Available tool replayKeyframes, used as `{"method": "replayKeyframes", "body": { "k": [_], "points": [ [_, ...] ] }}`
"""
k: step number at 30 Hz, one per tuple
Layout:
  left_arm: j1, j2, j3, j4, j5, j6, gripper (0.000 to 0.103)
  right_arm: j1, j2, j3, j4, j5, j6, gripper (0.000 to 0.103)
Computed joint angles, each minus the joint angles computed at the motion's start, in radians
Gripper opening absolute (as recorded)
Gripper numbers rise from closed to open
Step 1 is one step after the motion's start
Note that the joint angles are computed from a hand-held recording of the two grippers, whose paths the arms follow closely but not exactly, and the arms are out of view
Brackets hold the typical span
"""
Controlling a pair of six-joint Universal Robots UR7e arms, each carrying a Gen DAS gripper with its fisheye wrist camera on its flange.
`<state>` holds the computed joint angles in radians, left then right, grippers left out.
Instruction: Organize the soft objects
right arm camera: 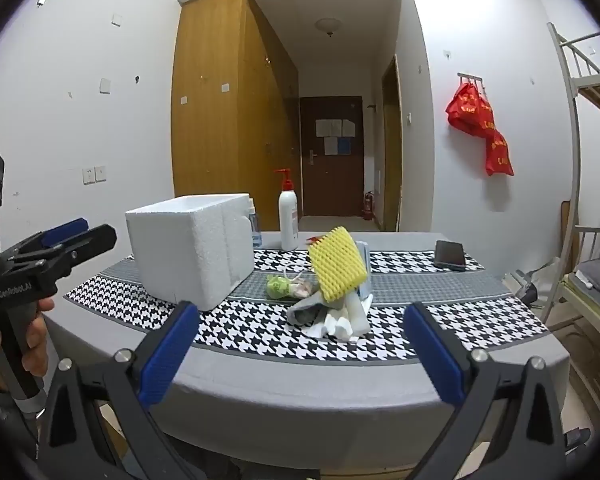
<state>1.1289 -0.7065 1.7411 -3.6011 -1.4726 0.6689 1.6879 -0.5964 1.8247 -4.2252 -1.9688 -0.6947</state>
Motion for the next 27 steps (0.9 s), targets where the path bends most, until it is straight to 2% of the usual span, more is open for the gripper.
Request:
{"method": "replayKeyframes", "body": {
  "k": [27],
  "points": [
    [-0.006,0.008,-0.013,-0.007,0.024,0.007,0.102,0.001,0.009,-0.007,-0.007,-0.01,-0.019,0.103]
  ]
}}
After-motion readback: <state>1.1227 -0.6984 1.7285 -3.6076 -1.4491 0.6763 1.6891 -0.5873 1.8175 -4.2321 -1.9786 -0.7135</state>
